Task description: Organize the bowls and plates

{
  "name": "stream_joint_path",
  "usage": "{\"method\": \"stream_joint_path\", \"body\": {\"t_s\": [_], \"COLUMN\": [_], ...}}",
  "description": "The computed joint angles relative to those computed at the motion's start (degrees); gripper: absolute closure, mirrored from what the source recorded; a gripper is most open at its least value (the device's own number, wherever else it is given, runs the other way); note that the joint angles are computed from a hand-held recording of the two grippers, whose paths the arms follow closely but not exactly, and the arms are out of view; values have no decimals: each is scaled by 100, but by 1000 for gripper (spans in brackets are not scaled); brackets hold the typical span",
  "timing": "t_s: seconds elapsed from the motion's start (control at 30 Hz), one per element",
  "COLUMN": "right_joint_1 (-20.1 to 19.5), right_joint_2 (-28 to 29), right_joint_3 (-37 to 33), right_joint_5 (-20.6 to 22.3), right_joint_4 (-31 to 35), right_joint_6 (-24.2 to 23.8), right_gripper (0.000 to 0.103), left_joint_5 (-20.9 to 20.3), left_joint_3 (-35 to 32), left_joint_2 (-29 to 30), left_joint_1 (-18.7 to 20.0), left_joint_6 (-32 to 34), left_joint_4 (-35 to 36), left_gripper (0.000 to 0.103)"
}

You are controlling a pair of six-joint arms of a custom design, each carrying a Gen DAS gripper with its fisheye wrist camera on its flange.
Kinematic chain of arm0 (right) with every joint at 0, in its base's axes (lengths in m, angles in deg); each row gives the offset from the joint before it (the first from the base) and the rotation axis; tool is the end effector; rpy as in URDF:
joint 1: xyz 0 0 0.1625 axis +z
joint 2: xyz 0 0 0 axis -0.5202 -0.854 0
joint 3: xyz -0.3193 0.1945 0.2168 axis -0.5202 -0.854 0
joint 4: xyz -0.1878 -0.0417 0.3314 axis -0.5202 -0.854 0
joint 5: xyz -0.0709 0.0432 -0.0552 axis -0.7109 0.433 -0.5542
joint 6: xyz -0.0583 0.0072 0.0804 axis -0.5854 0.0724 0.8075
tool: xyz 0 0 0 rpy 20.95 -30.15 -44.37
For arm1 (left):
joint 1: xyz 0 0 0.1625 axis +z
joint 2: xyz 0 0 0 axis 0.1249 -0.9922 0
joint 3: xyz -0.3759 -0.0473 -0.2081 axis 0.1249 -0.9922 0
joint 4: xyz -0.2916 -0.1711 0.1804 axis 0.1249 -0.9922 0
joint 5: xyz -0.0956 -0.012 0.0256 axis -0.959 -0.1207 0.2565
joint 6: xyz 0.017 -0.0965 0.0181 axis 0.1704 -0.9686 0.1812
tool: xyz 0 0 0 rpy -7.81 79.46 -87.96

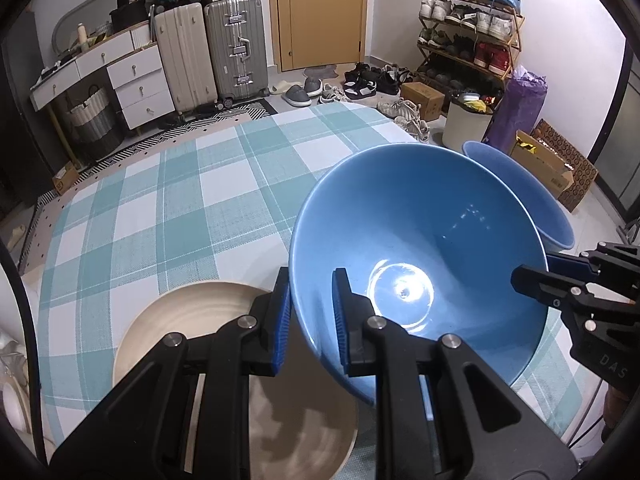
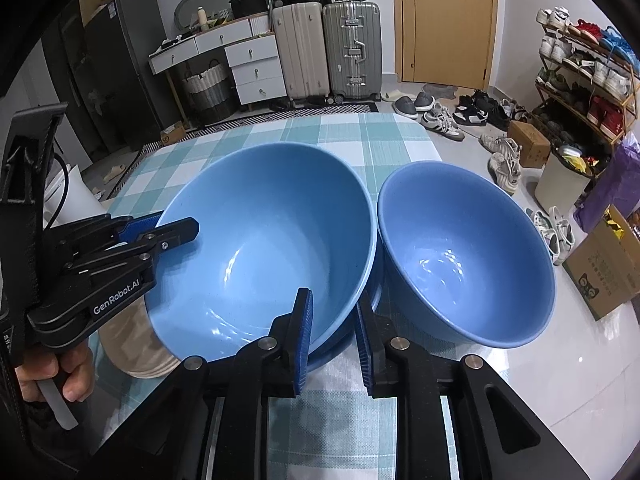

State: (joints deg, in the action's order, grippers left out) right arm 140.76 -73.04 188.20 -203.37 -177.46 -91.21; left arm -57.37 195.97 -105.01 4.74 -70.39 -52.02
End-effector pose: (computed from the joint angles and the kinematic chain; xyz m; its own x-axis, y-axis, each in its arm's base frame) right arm 0.1577 -0.2286 0.2954 -0.7602 -0.1729 0.6262 -0.4718 0.8095 -0.3493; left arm -0.2906 -0.2676 0.1620 -0.6784 0.2641 -0.6856 0.5943 0.7459 -0.3008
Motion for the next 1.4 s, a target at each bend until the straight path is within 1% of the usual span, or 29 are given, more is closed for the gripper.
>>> {"method": "stream_joint_path", "body": {"t_s": [0.23, 0.4, 0.47, 0.6, 0.77, 0.87, 0.97, 1.03, 1.13, 1.17, 1.2, 1.23, 1.27, 1.3, 1.33, 1.37, 1.4], "right_joint_1": [-128, -168, -157, -172, -242, -129, 81, 111, 29, -7, -33, -56, -58, -60, -59, -53, -28], "right_joint_2": [-65, -69, -111, -154, -225, -89, 223, 249, 44, -65, -136, -228, -315, -406, -464, -533, -588], "right_joint_3": [32, 4, 22, 35, 96, 117, 192, 229, 206, 189, 178, 163, 139, 115, 100, 80, 51], "right_joint_5": [6, 57, 55, 78, 97, -108, -469, -525, -348, -247, -158, -60, 15, 94, 160, 240, 284], "right_joint_4": [39, 98, 131, 220, 201, 82, -288, -370, -154, -51, -4, 72, 168, 242, 255, 247, 287], "right_joint_6": [-101, -118, -115, -116, -161, -161, -262, -327, -363, -385, -420, -454, -447, -437, -450, -482, -476], "right_gripper": [80, 80, 80, 80, 79, 79, 78, 78, 78, 76, 75, 71, 65, 61, 54, 49, 46], "left_joint_5": [2, 46, 12, -56, -105, -121, -102, -97, -151, -178, -214, -251, -301, -334, -367, -403, -434], "left_joint_3": [21, -20, 0, 17, 91, 111, 118, 118, 127, 125, 124, 119, 119, 107, 94, 75, 51], "left_joint_2": [167, 252, 229, 244, 118, 78, 18, -25, -113, -151, -185, -219, -262, -297, -333, -378, -410], "left_joint_1": [83, 130, 102, 175, 210, 296, 268, 238, 150, 134, 131, 120, 126, 106, 80, 73, 56], "left_joint_6": [151, 183, 147, 155, 77, 126, 72, 54, 8, 15, 50, 66, 100, 86, 68, 73, 58], "left_joint_4": [-160, -135, -130, -173, -144, -273, -209, -176, -142, -156, -213, -253, -340, -351, -368, -399, -389], "left_gripper": [88, 88, 88, 88, 88, 87, 87, 87, 87, 87, 85, 84, 79, 72, 69, 60, 50]}}
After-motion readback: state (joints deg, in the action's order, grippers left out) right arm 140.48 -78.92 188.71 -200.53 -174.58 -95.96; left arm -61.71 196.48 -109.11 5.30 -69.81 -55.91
